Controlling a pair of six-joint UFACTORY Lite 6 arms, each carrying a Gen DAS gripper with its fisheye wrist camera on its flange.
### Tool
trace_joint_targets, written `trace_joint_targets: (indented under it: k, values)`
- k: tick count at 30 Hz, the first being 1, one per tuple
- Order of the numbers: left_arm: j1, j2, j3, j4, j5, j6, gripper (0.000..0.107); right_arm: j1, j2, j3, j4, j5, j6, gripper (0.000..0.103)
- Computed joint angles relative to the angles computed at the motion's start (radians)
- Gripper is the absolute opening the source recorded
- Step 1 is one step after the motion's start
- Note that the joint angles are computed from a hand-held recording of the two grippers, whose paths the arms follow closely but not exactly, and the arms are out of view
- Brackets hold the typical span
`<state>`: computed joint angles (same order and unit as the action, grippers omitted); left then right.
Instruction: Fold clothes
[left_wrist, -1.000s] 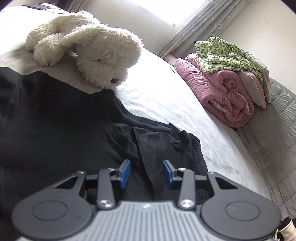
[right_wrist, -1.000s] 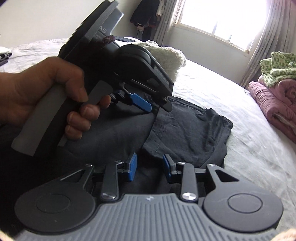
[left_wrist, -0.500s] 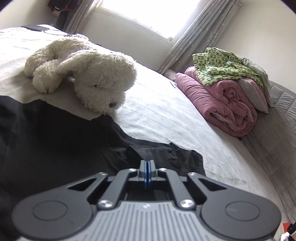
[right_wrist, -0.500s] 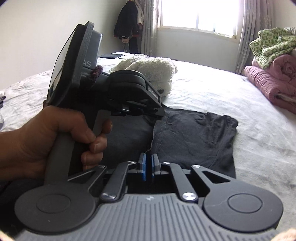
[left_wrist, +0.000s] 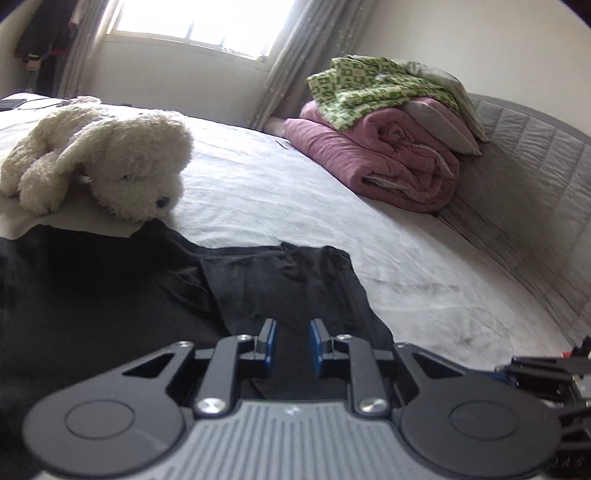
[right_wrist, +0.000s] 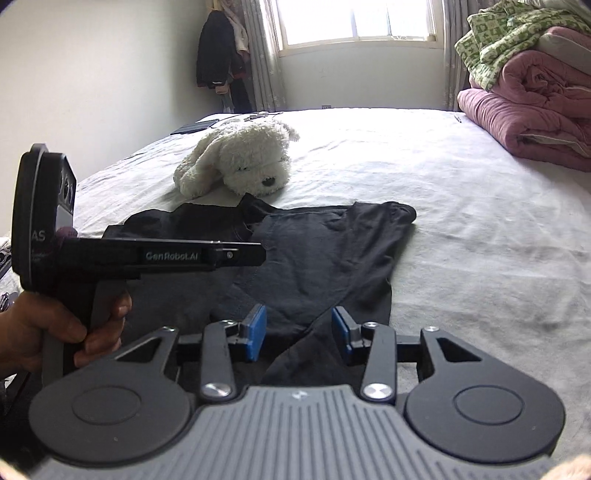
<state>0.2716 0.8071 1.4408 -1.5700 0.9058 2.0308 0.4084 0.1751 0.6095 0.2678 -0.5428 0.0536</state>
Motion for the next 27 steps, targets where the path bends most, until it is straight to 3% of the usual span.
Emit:
trace_joint_targets:
  k: [4, 7, 12, 20, 27]
  values:
    - [-0.008, -0.035, -0.082, 0.029, -0.076, 0.143, 0.02, 0.016, 0.044, -0.002, 0.107, 0.039, -0.128, 0.043]
    - [0.016, -0.078, -0.14, -0.009, -0.092, 0.228, 0.022, 0.043, 0.022, -0.057, 0.207, 0.022, -0.215, 0.036]
    - [0.105, -0.133, -0.216, 0.009, -0.048, 0.227, 0.032, 0.082, -0.093, -0.14, 0.224, 0.045, -0.184, 0.036]
    - [0.321, -0.248, -0.458, -0.001, 0.029, 0.338, 0.032, 0.309, -0.153, -0.219, 0.597, 0.003, -0.372, 0.036]
    - [0.556, -0.378, -0.643, 0.149, 0.077, 0.401, 0.033, 0.561, -0.29, -0.343, 0.934, -0.049, -0.527, 0.036]
